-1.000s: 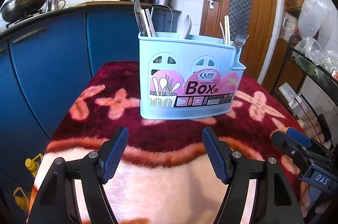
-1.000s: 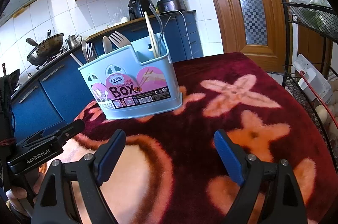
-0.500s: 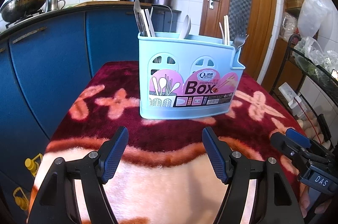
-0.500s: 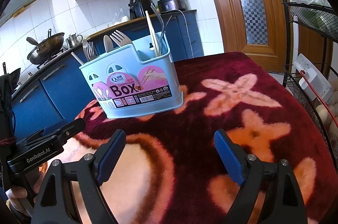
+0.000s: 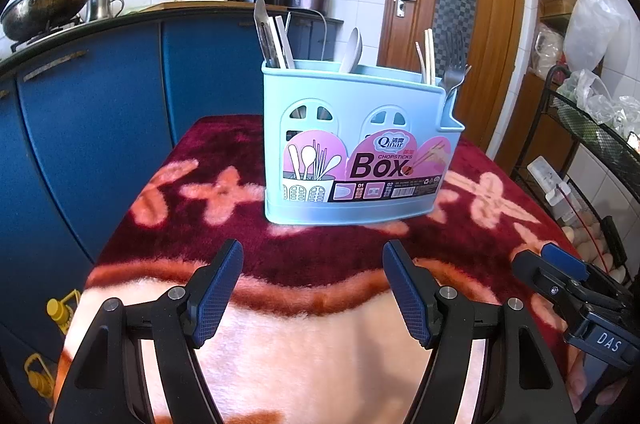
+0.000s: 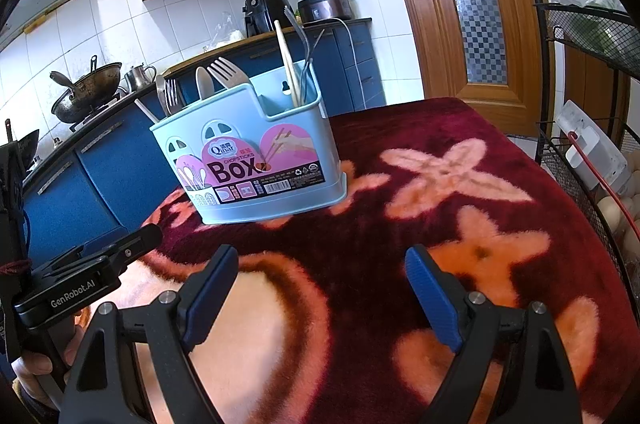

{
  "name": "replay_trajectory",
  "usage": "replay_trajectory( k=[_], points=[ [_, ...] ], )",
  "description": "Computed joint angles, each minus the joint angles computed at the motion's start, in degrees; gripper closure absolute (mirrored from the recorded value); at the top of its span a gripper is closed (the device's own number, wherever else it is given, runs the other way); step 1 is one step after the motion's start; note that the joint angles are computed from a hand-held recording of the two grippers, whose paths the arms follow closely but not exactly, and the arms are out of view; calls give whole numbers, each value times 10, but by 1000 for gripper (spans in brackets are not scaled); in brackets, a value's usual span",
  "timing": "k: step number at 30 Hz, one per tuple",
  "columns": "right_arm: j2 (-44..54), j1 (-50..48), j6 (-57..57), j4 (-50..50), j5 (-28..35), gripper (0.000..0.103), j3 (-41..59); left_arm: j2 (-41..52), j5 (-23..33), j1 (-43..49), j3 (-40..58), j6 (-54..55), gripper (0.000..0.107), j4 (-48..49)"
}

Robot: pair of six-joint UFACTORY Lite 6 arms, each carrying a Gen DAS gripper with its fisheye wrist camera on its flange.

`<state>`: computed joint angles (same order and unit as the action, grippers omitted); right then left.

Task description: Organize utensils

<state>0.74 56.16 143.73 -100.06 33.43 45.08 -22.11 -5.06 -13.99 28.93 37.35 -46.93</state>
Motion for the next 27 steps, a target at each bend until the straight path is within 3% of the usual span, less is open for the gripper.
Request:
replay_trajectory(
  k=[27],
  points=[
    [4, 5, -1, 5, 2, 16, 4, -2, 3, 3, -2, -23, 33, 24]
  ],
)
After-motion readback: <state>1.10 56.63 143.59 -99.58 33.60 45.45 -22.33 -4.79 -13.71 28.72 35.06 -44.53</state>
